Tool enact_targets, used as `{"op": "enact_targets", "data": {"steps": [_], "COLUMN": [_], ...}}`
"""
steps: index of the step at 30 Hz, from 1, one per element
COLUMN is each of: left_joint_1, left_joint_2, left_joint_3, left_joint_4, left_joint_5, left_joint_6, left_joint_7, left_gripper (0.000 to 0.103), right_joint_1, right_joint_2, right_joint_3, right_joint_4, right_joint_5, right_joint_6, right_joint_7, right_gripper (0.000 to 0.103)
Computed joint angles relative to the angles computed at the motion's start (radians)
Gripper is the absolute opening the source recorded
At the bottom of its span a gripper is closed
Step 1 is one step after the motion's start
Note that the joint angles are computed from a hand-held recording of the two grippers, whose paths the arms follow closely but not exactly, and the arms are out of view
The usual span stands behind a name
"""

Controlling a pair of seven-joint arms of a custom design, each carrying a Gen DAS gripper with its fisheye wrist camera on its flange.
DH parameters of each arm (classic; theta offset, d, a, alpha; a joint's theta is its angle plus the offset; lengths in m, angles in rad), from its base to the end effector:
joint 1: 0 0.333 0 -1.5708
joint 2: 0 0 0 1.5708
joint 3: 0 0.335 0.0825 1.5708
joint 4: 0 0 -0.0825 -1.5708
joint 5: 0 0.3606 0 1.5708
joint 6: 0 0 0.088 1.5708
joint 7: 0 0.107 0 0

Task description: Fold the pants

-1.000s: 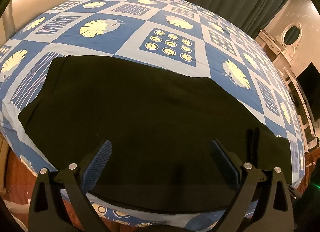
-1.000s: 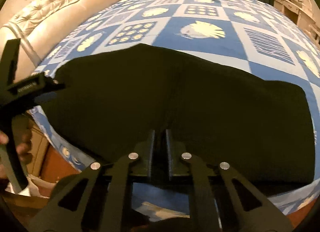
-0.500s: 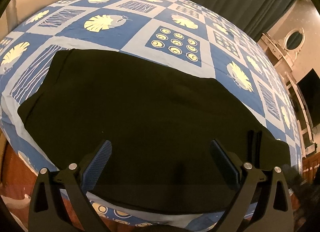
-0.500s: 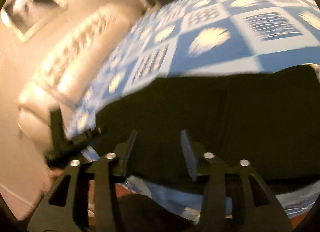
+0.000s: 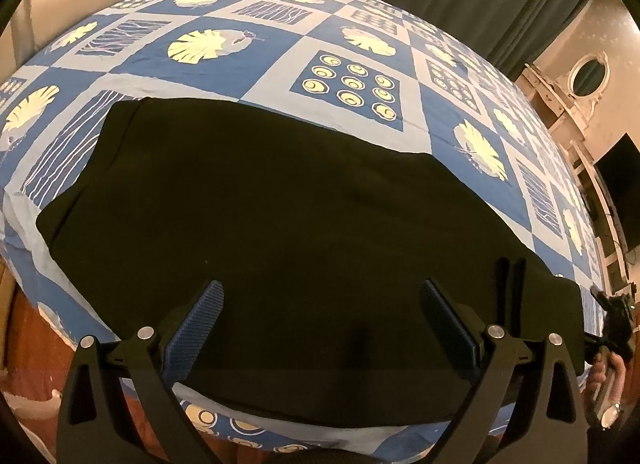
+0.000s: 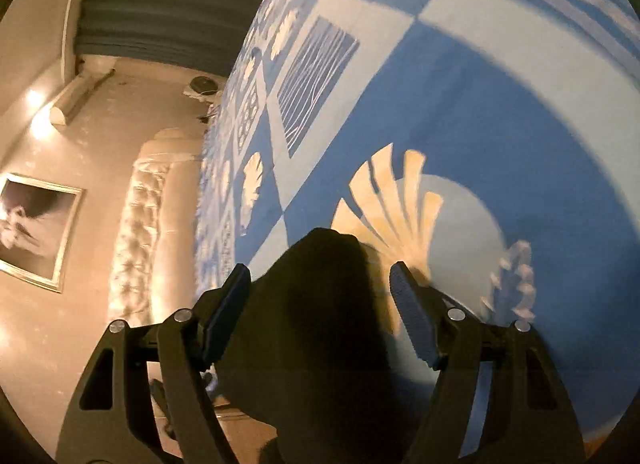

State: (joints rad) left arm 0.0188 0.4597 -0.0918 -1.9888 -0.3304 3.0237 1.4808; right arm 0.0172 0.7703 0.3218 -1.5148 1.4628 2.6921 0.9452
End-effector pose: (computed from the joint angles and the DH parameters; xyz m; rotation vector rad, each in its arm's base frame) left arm 0.6456 -0.0169 0.3275 -2.3004 1.5998 -0.7772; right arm 0.7066 0.1622 0.2699 -1.1142 1.8132 0.4752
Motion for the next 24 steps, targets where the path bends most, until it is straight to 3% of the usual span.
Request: {"op": "enact_targets", "data": {"steps": [1,3,5,7,10,12,17,19,20,21,22,24], "left_joint_1": [0.002,0.003,0.004,0.006,0.008,0.026,0.057,0.104,0.113,0.126,0.154,0.199], "left_joint_2": [0.000,0.001,0.002,0.001,0.001,0.000,-0.001,-0.004,-0.006,-0.007,-0.008,-0.011], "left_joint_3": [-0.002,-0.002,-0.002,-0.004,-0.007,-0.028,-0.061,-0.108,-0.115,-0.126,-0.153,-0.193], "left_joint_4": [-0.001,0.000,0.001,-0.001,-0.001,-0.004,-0.007,-0.013,-0.016,-0.017,-0.020,-0.027], "left_joint_5": [-0.002,-0.002,-0.001,-0.002,-0.005,-0.018,-0.055,-0.097,-0.112,-0.127,-0.151,-0.192], "left_joint_6": [-0.001,-0.005,-0.007,-0.008,-0.007,-0.003,0.015,0.030,0.034,0.036,0.041,0.051], "left_joint_7": [-0.001,-0.002,-0.001,0.001,0.002,0.017,0.047,0.080,0.087,0.099,0.120,0.166], "left_gripper": [0.097,0.097,0.097,0.097,0.097,0.097,0.097,0.097,0.097,0.097,0.097,0.097], "right_joint_1": [0.002,0.010,0.049,0.046,-0.032,-0.083,-0.074,-0.055,-0.032,-0.001,0.017,0.004], "right_joint_2": [0.016,0.037,0.050,0.055,0.055,0.041,-0.036,-0.063,-0.079,-0.088,-0.095,-0.100], "right_joint_3": [0.001,-0.003,-0.039,-0.029,0.058,0.091,0.027,-0.004,-0.029,-0.058,-0.074,-0.066], "right_joint_4": [0.022,0.048,0.074,0.079,0.049,0.009,-0.075,-0.096,-0.105,-0.104,-0.106,-0.117], "right_joint_5": [0.000,-0.025,-0.144,-0.190,-0.128,-0.069,-0.123,-0.189,-0.247,-0.322,-0.380,-0.418], "right_joint_6": [-0.002,-0.006,0.008,0.025,0.017,-0.046,-0.199,-0.260,-0.269,-0.266,-0.262,-0.273], "right_joint_7": [-0.008,0.001,0.077,0.079,0.022,-0.016,0.033,0.048,0.063,0.093,0.113,0.106], "right_gripper": [0.068,0.031,0.025,0.025,0.036,0.056,0.073,0.074,0.067,0.038,0.027,0.023]}}
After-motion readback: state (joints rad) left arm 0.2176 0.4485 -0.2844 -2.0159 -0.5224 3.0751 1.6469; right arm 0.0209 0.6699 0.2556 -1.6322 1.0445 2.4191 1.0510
